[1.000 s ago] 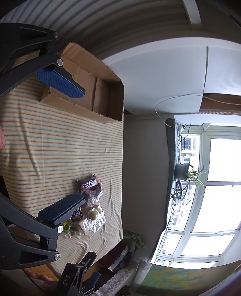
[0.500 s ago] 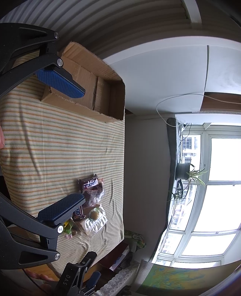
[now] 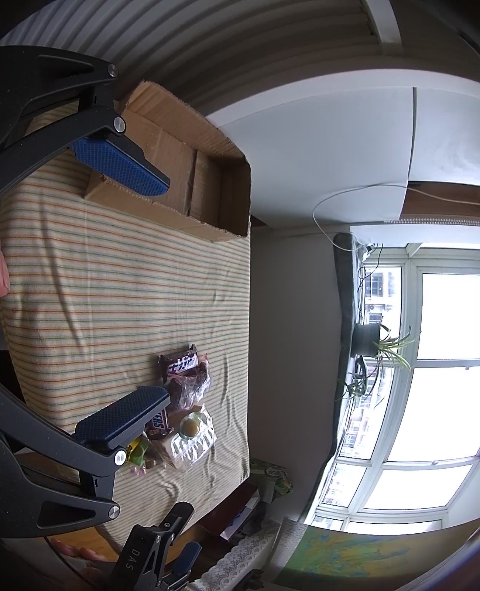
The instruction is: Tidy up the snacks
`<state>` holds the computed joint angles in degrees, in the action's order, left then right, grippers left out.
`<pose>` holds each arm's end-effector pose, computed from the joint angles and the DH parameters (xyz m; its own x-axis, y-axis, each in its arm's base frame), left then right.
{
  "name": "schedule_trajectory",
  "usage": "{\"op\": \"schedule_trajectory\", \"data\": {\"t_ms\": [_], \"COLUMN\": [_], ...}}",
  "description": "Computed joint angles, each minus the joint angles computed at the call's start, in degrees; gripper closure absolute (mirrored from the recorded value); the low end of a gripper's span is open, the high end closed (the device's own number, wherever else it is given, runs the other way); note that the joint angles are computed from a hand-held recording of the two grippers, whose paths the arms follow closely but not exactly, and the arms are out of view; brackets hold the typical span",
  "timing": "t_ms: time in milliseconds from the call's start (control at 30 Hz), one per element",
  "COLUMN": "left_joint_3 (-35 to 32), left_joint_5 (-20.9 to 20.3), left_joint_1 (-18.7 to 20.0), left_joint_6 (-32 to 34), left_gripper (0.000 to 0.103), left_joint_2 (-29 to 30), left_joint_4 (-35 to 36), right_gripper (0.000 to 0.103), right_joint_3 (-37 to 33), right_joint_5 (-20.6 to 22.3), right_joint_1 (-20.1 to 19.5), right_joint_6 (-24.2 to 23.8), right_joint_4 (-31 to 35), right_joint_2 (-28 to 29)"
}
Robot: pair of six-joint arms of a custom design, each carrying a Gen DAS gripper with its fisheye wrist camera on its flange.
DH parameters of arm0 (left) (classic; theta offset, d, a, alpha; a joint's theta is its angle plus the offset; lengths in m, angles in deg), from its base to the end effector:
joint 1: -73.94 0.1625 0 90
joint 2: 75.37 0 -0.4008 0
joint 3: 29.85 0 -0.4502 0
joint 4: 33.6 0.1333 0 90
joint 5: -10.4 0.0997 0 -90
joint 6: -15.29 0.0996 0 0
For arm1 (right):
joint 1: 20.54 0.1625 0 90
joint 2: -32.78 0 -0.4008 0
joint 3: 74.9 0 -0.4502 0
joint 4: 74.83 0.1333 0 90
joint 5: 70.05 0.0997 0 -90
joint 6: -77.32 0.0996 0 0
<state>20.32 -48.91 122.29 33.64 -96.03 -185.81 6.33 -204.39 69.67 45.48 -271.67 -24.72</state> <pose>-0.4585 -0.7926 0.0639 -0.6078 0.5448 -0.5777 0.7908 0.4818 -0.3776 0.0663 -0.7099 0.4098 -0.6095 0.5239 0.5950 -0.3790 0.4666 -0.7992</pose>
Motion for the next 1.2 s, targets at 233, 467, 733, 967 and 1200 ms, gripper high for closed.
{"op": "schedule_trajectory", "data": {"t_ms": [233, 467, 733, 967, 1200], "left_joint_3": [0.15, 0.92, 0.66, 2.42, 3.03], "left_joint_5": [-0.05, -0.32, -1.08, 0.23, -0.47], "left_joint_1": [-0.03, -0.14, 1.06, 2.85, 3.53], "left_joint_6": [-0.05, -0.11, -1.21, -3.21, -3.16], "left_gripper": [0.000, 0.000, 0.000, 0.000, 0.000], "left_joint_2": [-0.02, -0.25, 1.70, 3.38, 3.74], "left_joint_4": [-0.05, -0.07, 2.89, 8.98, 10.03], "right_gripper": [0.000, 0.000, 0.000, 0.000, 0.000], "right_joint_3": [0.01, 2.00, 4.24, 8.35, 9.38], "right_joint_5": [-0.32, -0.16, 0.00, 0.67, 5.30], "right_joint_1": [0.10, -0.42, -3.39, -6.53, -7.89], "right_joint_6": [0.02, 0.65, 4.75, 9.94, 14.82], "right_joint_4": [0.16, 0.22, 3.64, 6.77, 9.60], "right_joint_2": [0.02, -1.33, -0.94, -1.75, -2.41]}}
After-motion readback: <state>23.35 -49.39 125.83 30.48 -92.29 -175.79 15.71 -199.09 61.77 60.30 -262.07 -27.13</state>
